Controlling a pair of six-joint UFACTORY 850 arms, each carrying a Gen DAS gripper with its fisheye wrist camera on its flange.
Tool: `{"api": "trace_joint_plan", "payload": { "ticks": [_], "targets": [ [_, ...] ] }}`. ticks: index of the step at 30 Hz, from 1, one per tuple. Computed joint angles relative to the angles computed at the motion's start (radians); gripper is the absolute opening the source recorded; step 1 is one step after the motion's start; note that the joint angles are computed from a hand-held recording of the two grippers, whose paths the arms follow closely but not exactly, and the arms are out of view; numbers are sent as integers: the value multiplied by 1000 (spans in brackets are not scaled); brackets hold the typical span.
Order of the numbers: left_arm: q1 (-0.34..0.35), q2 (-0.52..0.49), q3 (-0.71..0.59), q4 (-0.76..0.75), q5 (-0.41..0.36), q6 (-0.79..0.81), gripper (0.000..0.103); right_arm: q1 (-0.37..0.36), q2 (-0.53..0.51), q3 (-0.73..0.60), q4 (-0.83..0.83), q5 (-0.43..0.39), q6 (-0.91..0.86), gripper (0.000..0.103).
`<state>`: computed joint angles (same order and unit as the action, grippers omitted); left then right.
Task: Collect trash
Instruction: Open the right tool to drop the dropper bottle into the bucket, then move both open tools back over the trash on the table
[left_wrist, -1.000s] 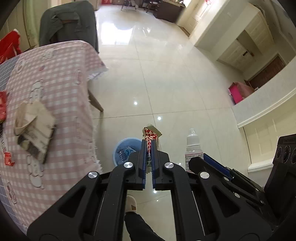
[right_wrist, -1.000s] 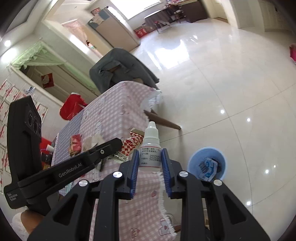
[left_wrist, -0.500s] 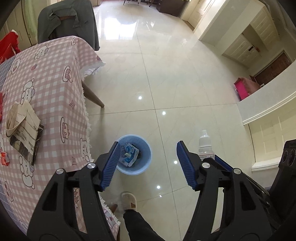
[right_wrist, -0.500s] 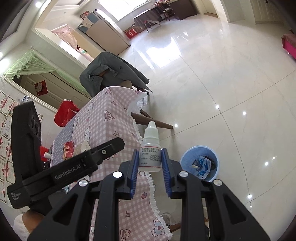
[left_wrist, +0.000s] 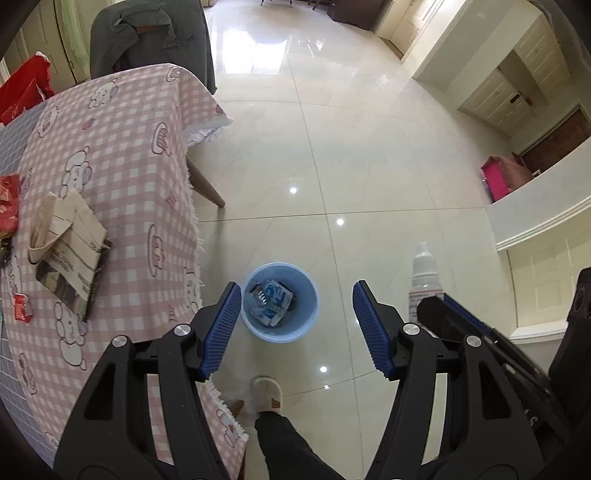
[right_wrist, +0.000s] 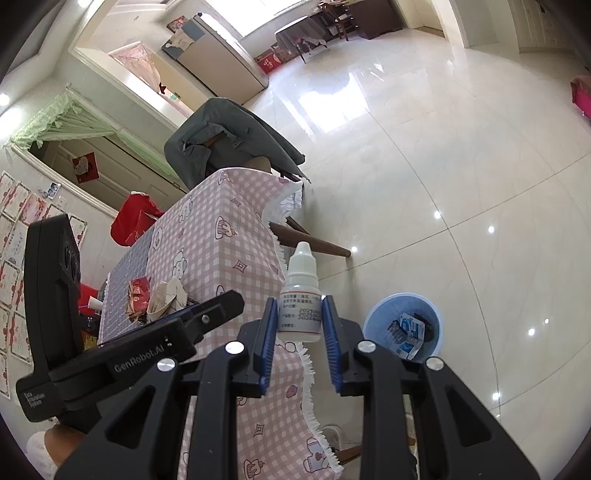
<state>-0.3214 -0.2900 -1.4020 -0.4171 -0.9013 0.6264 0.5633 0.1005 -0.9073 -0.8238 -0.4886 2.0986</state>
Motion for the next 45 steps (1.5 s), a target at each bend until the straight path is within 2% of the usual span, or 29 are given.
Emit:
{"api": "trace_joint_plan", "payload": {
  "ticks": [6, 10, 12, 26, 35, 45],
  "targets": [
    [15, 4, -4, 5, 3, 5, 63, 6, -17, -28, -10, -27, -11, 25],
    [28, 13, -4, 3, 10, 15, 63, 24, -22, -41, -95, -78, 77, 26],
    [35, 18, -3, -3, 8, 20, 63, 23, -33, -56, -76, -88, 57, 29],
    [111, 46, 5, -30, 2, 83, 66, 56, -120, -162, -46, -81, 12, 34],
    [232, 22, -38, -23, -9, 98, 68, 83, -277, -355, 35, -42, -142, 35],
    [407, -77, -154, 1, -25, 108, 69, 112, -539, -690, 219, -41, -434, 36]
  ]
}}
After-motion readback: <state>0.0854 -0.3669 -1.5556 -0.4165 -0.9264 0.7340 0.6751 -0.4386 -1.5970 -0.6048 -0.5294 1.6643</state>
